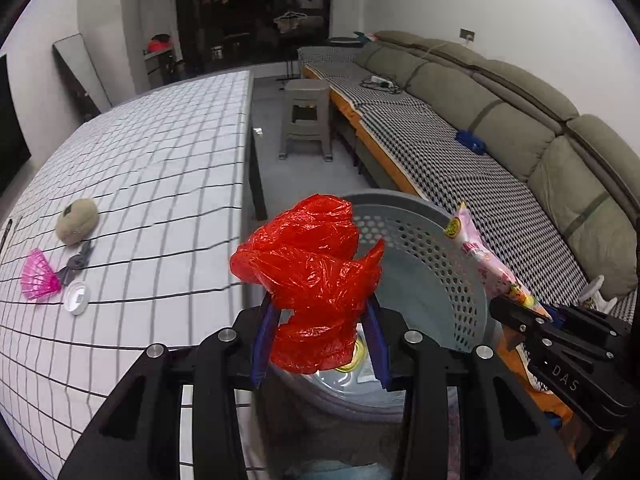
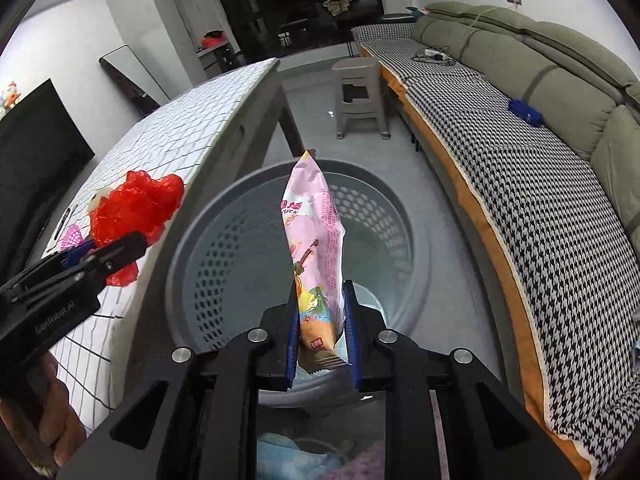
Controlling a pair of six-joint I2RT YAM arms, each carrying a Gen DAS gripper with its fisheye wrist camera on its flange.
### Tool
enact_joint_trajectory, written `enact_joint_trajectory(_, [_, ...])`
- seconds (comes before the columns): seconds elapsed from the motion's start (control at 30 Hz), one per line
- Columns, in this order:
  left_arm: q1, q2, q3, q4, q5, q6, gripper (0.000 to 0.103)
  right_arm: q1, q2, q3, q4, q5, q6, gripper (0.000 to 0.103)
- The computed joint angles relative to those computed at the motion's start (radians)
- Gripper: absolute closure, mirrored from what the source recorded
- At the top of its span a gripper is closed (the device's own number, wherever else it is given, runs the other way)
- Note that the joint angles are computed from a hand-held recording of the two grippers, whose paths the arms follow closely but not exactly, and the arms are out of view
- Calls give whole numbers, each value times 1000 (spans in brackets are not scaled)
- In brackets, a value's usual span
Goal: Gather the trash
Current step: 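Open both grippers over the basket to drop the wrapper and red bag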
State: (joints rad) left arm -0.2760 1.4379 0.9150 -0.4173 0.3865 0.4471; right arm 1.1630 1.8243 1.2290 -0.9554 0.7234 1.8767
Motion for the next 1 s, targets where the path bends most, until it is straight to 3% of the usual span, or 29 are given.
enact_joint_trajectory(0.47, [-82, 97, 20, 31, -82, -46, 60, -119, -69, -139, 228, -65, -210, 84])
enact_joint_trajectory(0.53, [-79, 105, 29, 29, -80, -49, 55, -124, -69, -134, 223, -59, -219, 79])
enact_joint_trajectory(0.6, [-76, 101, 26, 37, -81, -56, 40, -122, -68, -126, 207, -41, -210, 58])
enact_joint_trajectory(0.63, [-73, 98, 23, 41, -79, -58, 38, -117, -69, -125, 199, -26, -200, 53])
enact_joint_trajectory(0.93, [-49, 97, 26, 37, -76, -64, 28, -117, -58, -128, 207, -45, -186, 50])
enact_joint_trajectory(1.0, [-40, 95, 25, 36, -72, -62, 26, -110, -53, -126, 205, -44, -173, 45])
